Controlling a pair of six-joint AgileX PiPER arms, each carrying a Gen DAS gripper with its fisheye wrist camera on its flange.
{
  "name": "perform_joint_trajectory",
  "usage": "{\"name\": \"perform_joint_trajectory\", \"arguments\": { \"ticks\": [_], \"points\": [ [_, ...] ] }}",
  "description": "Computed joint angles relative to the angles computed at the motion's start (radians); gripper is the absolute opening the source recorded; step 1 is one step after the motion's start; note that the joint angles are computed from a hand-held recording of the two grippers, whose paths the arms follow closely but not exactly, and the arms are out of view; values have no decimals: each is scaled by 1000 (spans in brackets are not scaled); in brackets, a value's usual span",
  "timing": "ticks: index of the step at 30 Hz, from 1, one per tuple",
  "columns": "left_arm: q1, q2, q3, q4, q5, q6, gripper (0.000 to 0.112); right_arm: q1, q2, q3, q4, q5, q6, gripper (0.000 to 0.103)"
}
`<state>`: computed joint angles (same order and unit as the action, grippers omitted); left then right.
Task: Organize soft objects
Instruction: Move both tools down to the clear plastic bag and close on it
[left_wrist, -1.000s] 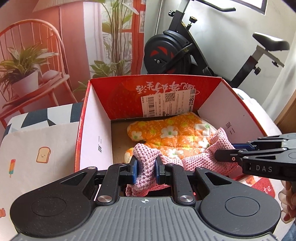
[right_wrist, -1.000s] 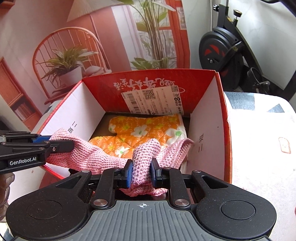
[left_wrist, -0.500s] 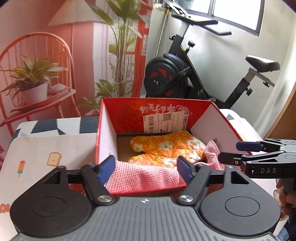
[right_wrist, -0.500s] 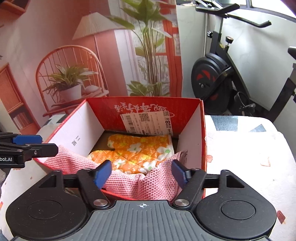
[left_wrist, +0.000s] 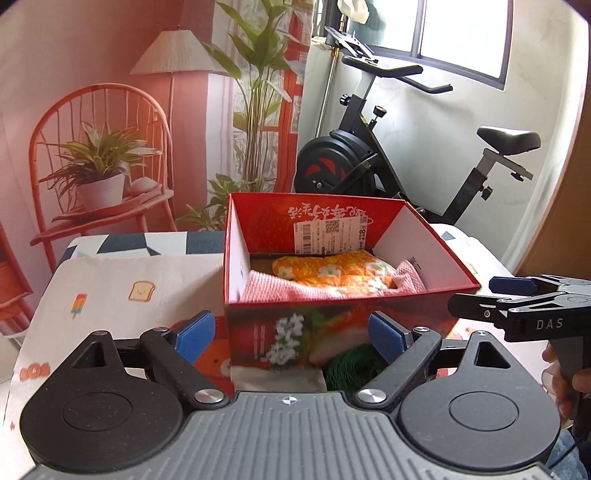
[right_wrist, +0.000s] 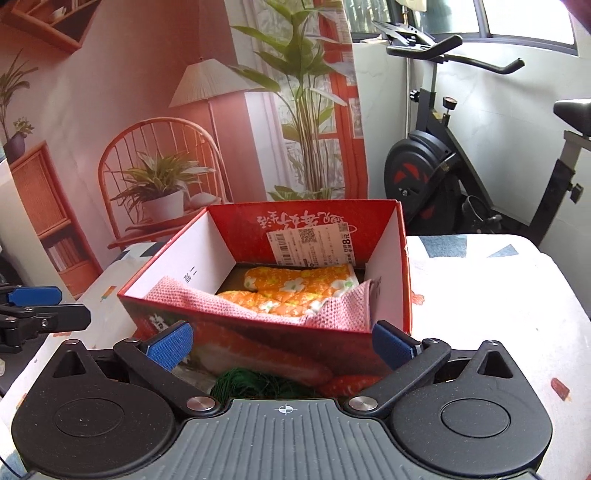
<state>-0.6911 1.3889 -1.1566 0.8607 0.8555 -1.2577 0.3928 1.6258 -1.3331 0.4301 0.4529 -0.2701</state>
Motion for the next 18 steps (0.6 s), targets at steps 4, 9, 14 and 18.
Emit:
{"name": "perform_joint_trajectory", "arguments": {
  "ticks": [4, 9, 14, 18],
  "points": [
    [-71, -31, 57, 28, 61, -67, 92, 16, -69, 114, -14, -38, 23, 102],
    [-122, -65, 133, 17, 84, -146, 92, 37, -118, 227, -55, -57, 79, 102],
    [-143, -74, 207, 0, 52, -243, 91, 60, -134, 293, -105, -59, 123, 102],
    [-142, -63, 246, -27, 11, -276, 91, 67, -123, 315, -105, -58, 124, 102]
  ]
}}
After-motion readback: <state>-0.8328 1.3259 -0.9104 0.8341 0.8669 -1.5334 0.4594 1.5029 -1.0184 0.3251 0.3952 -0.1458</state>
